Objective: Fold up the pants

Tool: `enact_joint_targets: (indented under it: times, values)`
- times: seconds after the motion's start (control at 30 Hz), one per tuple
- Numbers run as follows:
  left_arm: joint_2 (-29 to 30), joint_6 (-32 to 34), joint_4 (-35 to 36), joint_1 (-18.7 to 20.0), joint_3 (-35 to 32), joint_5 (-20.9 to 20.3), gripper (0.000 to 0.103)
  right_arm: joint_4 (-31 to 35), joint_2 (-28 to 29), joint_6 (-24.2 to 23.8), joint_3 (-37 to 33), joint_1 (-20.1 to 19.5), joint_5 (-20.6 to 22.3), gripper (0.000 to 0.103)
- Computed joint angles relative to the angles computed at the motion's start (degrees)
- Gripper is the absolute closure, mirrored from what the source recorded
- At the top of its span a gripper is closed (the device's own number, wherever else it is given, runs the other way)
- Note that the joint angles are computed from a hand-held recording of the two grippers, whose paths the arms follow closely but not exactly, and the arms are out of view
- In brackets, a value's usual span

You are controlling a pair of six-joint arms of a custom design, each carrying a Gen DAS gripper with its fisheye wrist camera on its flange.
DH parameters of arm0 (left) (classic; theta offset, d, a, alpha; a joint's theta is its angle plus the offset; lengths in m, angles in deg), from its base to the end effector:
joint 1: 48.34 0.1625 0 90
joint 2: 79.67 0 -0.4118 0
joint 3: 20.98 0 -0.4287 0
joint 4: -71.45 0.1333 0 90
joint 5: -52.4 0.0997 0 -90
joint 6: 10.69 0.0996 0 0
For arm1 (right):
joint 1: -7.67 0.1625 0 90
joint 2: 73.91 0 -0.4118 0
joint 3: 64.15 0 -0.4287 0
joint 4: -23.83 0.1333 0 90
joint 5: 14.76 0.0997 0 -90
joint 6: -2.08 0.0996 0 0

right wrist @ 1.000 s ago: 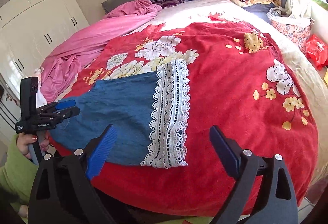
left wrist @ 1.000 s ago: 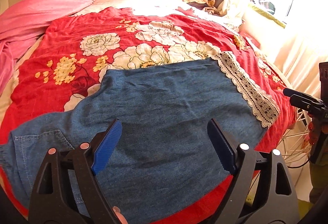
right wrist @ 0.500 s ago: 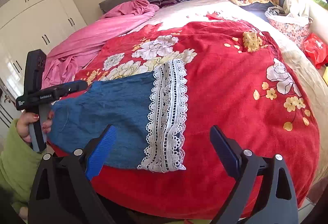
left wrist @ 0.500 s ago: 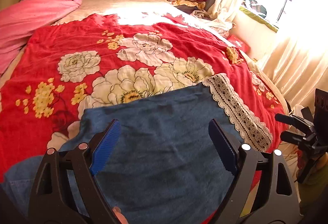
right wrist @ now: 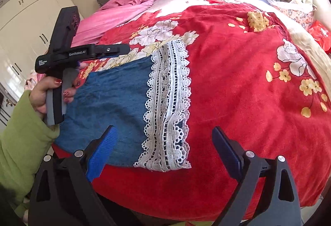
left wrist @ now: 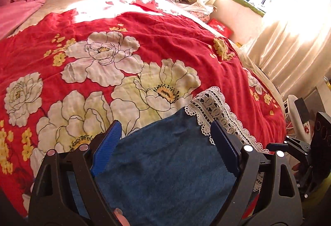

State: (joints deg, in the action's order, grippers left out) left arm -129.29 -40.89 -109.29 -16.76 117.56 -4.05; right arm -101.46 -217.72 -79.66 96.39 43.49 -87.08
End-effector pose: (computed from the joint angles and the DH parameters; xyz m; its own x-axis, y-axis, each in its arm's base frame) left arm -0.2227 -0.3580 -0.0322 -0.8184 0.3424 -0.4614 0.5089 0.8049 -0.3053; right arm -0.0688 -0.2514 0.2240 -0.8521 -0.4462 0.2736 -0.5190 0.7883 -0.3306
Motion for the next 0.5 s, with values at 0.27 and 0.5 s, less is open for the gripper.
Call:
enact_joint_targets:
  times: [0.27, 0.5]
  values:
    - [5.2, 8.7, 0.5, 5.7, -5.4, -9.7, 0.024, -3.9, 8.9, 3.6, -0.6, 1.3, -1.7, 0.011]
    - [7.5, 12.4, 1.8, 7.7, -8.1, -11.2, 0.026, -3.3, 12.5, 5.4, -1.1, 2.5, -0.3, 0.030]
